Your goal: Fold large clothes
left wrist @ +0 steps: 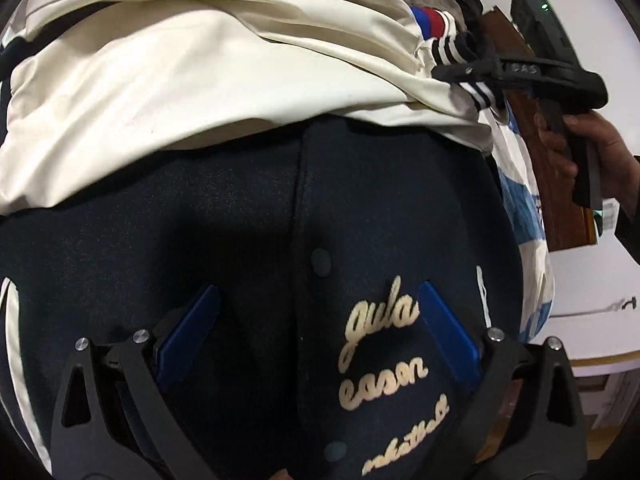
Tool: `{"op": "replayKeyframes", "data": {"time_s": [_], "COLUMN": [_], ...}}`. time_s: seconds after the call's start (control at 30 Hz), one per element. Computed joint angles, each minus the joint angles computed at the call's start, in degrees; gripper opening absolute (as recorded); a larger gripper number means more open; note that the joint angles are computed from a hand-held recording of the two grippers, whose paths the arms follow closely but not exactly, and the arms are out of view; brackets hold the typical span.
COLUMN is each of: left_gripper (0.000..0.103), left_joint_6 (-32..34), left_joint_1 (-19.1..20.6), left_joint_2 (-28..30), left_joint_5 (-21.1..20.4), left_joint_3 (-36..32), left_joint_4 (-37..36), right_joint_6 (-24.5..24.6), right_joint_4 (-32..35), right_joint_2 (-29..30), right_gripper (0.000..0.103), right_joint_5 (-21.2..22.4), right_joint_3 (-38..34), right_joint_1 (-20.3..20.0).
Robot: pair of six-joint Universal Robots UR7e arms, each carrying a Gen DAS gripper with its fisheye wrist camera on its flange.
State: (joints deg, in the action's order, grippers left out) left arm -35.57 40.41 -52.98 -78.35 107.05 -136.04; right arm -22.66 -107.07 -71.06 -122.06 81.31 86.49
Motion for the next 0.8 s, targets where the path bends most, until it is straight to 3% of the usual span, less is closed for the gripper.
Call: {"op": "replayKeyframes", "data": {"time_s": [0.13, 0.27, 0.43, 0.6, 0.8], "left_gripper": [0.096, 0.096, 0.096, 0.096, 0.096], "left_joint_6": [-0.55, -0.28, 0.61, 1.02, 2.97], "left_joint_1": [0.4, 0.53, 0.54, 0.36, -0.12], "left_joint_2": [-0.07, -0.12, 0.14, 0.62, 1.06], "left_joint_5": [-0.54, -0.75, -0.32, 0.15, 1.17], "left_joint_3": [0.17, 0.33, 0.23, -0.16, -0.32], "left_joint_4": [-1.24, -1.52, -1.38, -1.0, -0.33], "right_joint_6": [-9.5, -15.98, -8.24, -4.29, 0.71], "right_joint_4": [-7.34, -13.21, -5.82, -3.83, -6.84], "right_joint_2": [-0.69, -1.66, -2.81, -6.2, -7.16], "right_gripper": [0.013, 0.012, 0.012, 0.012, 0.013], "right_joint_5": [-2.63, 0.04, 7.54, 6.46, 5.55], "right_joint_3": [2.08, 0.86, -4.73, 0.96, 6.34], "right_joint_1": [2.31, 4.8, 5.19, 1.86, -3.93]}}
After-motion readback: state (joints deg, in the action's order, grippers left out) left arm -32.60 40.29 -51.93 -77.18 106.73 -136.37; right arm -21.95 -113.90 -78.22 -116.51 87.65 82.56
